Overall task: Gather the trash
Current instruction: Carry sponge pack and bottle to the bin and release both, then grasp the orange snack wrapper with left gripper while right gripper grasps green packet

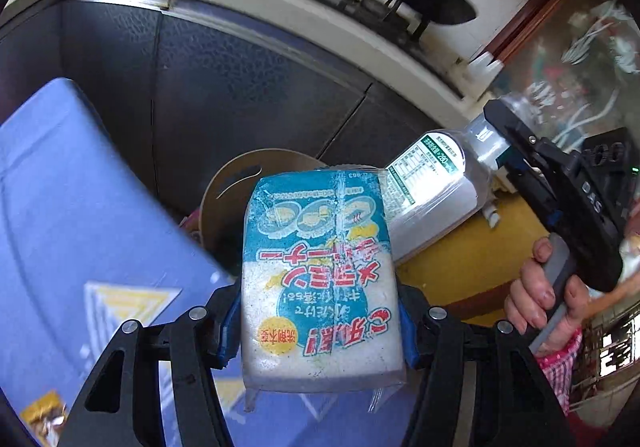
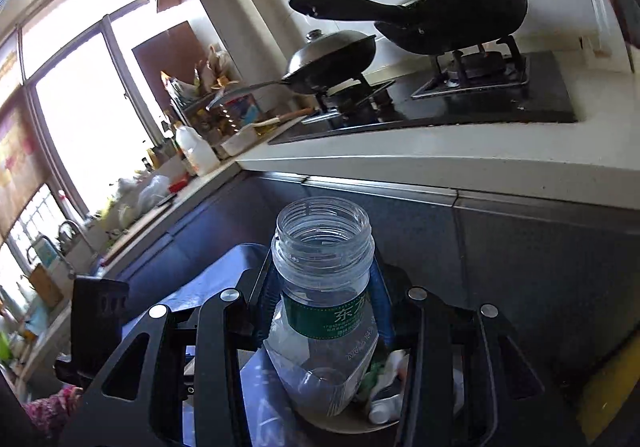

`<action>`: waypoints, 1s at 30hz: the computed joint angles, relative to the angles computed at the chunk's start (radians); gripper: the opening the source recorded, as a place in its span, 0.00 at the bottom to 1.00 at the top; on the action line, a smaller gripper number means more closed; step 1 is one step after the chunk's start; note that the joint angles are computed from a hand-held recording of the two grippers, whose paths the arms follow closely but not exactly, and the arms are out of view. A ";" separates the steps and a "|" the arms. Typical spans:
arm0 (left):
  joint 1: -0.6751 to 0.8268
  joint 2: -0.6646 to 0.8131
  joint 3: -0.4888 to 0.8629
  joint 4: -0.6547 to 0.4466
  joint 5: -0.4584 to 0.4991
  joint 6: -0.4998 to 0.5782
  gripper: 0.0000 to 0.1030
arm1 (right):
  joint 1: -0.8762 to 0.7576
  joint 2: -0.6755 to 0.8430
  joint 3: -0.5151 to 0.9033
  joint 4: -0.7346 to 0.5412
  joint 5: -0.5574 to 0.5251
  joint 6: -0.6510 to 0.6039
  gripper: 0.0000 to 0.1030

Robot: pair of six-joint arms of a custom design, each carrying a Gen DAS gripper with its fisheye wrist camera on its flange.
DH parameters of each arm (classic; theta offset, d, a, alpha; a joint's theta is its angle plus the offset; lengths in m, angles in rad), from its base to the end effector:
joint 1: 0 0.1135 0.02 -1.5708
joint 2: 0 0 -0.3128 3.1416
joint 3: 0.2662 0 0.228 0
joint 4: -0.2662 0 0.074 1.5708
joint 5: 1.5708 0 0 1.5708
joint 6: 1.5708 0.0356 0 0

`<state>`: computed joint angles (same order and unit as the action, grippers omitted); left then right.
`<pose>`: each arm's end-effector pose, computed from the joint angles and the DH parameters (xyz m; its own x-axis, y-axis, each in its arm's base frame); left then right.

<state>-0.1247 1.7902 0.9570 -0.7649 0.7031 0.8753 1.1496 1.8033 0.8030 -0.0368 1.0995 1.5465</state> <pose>0.2726 -0.0574 0.1952 -0.5761 0.6625 -0.4787 0.8111 0.3909 -0.4351 0.1546 0.2674 0.1875 -0.2375 0.5800 -0.7792 0.3463 0.8000 0.4899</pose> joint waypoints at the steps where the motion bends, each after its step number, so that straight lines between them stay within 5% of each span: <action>1: -0.039 0.012 -0.016 0.058 -0.023 -0.058 0.60 | -0.030 0.031 -0.031 0.113 -0.031 -0.082 0.38; 4: -0.126 0.061 -0.050 0.214 -0.098 -0.207 0.75 | -0.107 0.137 0.008 0.217 -0.161 -0.179 0.40; 5: -0.145 0.077 -0.060 0.263 -0.123 -0.256 0.83 | -0.103 0.163 0.045 0.172 -0.196 -0.124 0.43; 6: -0.148 0.086 -0.063 0.282 -0.130 -0.276 0.84 | -0.115 0.186 0.052 0.188 -0.213 -0.140 0.54; 11: -0.091 0.049 -0.050 0.209 -0.065 -0.252 0.84 | -0.100 0.210 0.054 0.221 -0.142 -0.135 0.54; 15: 0.052 -0.041 -0.045 0.032 0.024 -0.074 0.83 | -0.039 0.158 0.112 0.075 -0.051 -0.074 0.52; 20: 0.345 -0.093 -0.042 -0.241 0.073 0.357 0.83 | 0.020 0.156 0.250 0.045 -0.026 -0.164 0.43; 26: 0.761 0.108 0.133 -0.482 -0.035 0.806 0.79 | -0.006 0.314 0.488 0.243 -0.264 -0.416 0.30; 30: 0.990 0.362 0.465 -0.600 -0.095 0.856 0.78 | -0.063 0.542 0.911 0.151 -0.541 -0.509 0.28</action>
<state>0.8654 2.1518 1.4222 -1.3649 0.6086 1.7312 1.0862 2.3449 1.7137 0.1144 0.5589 1.0378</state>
